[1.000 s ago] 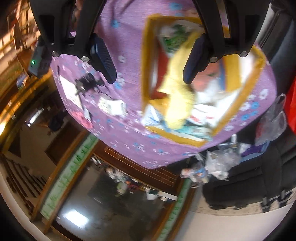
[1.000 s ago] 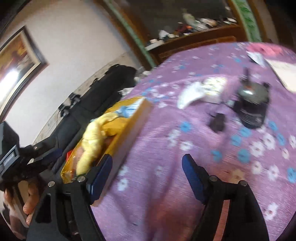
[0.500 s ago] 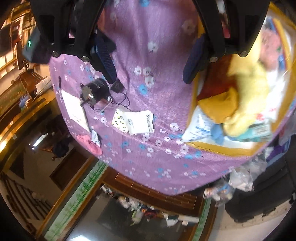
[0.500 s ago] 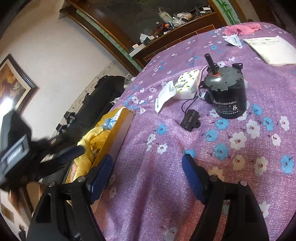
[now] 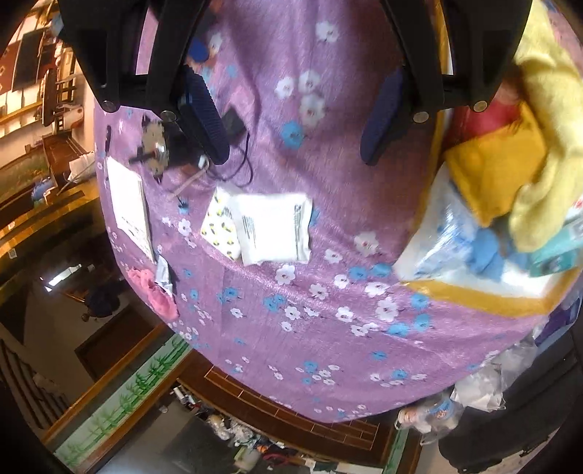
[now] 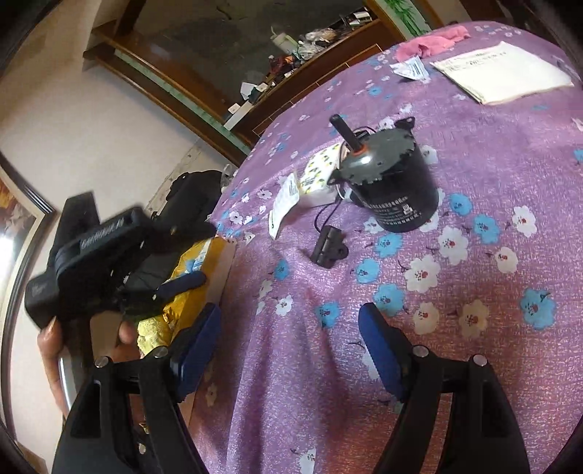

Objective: Organize soft objects
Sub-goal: 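Grasp the white tissue pack with the left tool, then carry the white tissue pack to the tray with the left tool while the right grasps the lemon-print tissue pack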

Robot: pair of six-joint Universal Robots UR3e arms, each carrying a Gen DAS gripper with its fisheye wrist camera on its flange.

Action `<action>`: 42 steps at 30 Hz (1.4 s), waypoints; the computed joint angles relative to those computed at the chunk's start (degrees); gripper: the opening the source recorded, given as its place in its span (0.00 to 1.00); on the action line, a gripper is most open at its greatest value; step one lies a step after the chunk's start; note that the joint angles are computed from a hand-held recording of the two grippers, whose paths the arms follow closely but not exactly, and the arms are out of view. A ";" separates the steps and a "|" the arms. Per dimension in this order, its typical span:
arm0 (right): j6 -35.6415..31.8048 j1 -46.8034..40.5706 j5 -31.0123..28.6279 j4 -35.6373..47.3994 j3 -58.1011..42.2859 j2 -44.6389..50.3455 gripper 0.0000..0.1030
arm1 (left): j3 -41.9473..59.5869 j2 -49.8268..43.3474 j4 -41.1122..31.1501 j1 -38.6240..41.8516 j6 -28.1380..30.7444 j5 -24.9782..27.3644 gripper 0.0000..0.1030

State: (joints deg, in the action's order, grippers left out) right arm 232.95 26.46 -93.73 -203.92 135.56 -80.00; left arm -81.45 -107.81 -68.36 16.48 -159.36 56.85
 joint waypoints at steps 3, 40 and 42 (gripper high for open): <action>0.51 -1.00 1.51 -1.10 0.94 0.00 0.75 | 7.79 -6.00 -1.77 -3.66 -2.42 1.40 0.75; -3.09 0.26 0.88 4.93 -2.94 -1.73 0.75 | -14.44 23.28 -21.93 22.41 19.73 -11.70 0.39; -5.66 -0.12 1.39 12.15 -7.21 -3.90 0.75 | -13.13 24.22 -31.43 27.61 27.76 -12.49 0.39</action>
State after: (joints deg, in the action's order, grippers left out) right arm 227.29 26.35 -92.35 -191.77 128.35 -83.90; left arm -94.59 -83.59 -99.79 44.08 -131.60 44.36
